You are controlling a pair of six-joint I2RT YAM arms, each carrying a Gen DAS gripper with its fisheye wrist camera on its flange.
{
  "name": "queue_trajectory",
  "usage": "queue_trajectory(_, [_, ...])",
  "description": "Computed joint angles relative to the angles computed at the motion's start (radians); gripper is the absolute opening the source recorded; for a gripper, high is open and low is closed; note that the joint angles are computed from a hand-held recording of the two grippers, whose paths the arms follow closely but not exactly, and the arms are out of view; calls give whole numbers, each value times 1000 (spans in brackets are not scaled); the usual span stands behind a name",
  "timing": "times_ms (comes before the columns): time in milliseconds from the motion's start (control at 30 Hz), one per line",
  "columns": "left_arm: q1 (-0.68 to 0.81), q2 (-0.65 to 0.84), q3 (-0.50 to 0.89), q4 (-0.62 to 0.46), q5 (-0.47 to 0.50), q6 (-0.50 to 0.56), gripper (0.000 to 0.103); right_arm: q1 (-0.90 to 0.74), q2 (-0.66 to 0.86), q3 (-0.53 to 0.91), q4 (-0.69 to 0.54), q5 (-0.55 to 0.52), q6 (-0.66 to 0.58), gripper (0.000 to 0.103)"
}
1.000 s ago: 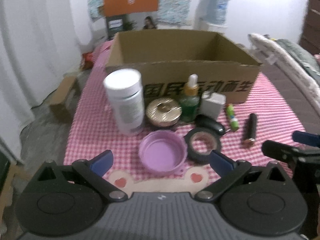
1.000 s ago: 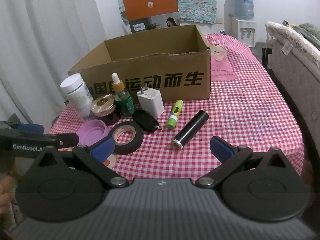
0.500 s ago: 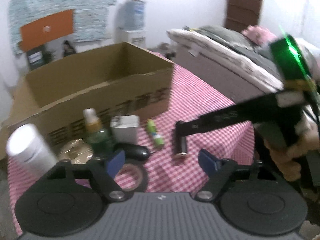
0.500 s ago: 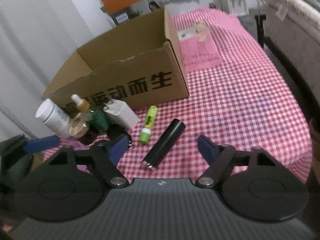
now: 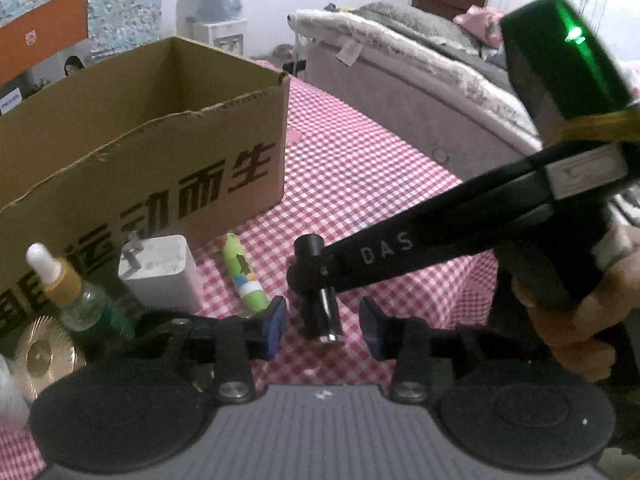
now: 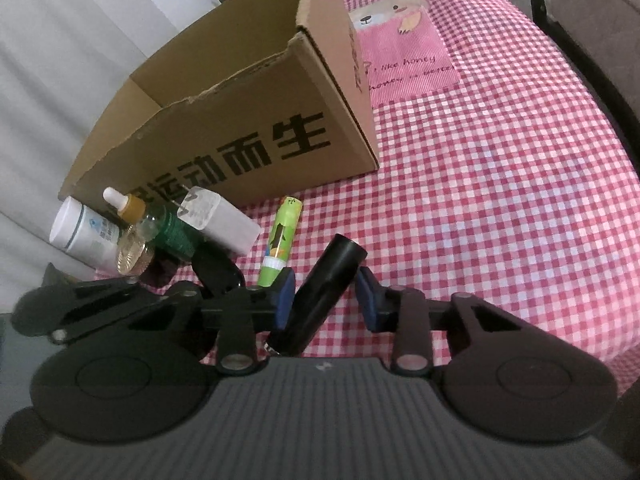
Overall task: Organize rigid objects
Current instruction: 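Reach the right tool to the black cylinder and close on it, then carry the black cylinder into the cardboard box and open the right tool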
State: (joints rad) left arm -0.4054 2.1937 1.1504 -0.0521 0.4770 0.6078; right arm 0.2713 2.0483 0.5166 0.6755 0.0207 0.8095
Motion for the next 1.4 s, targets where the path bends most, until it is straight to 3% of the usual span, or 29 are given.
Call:
queue_trajectory(267, [-39,60,80,-52,-56,-23,31,-22,5,-8,29,-42,2,28])
queue_trajectory(767, [-31,-34,-40,68,-51,-66,24,3,15,-71,189,-27,57,23])
queue_trajectory(1067, [32,-236,-202,171,19,-107,21,128,-234,-114,81,133,28,22])
queue_trajectory(1400, [116,-372,-219,221,49,-179,21,150,-351,20,-51,147,-117,22])
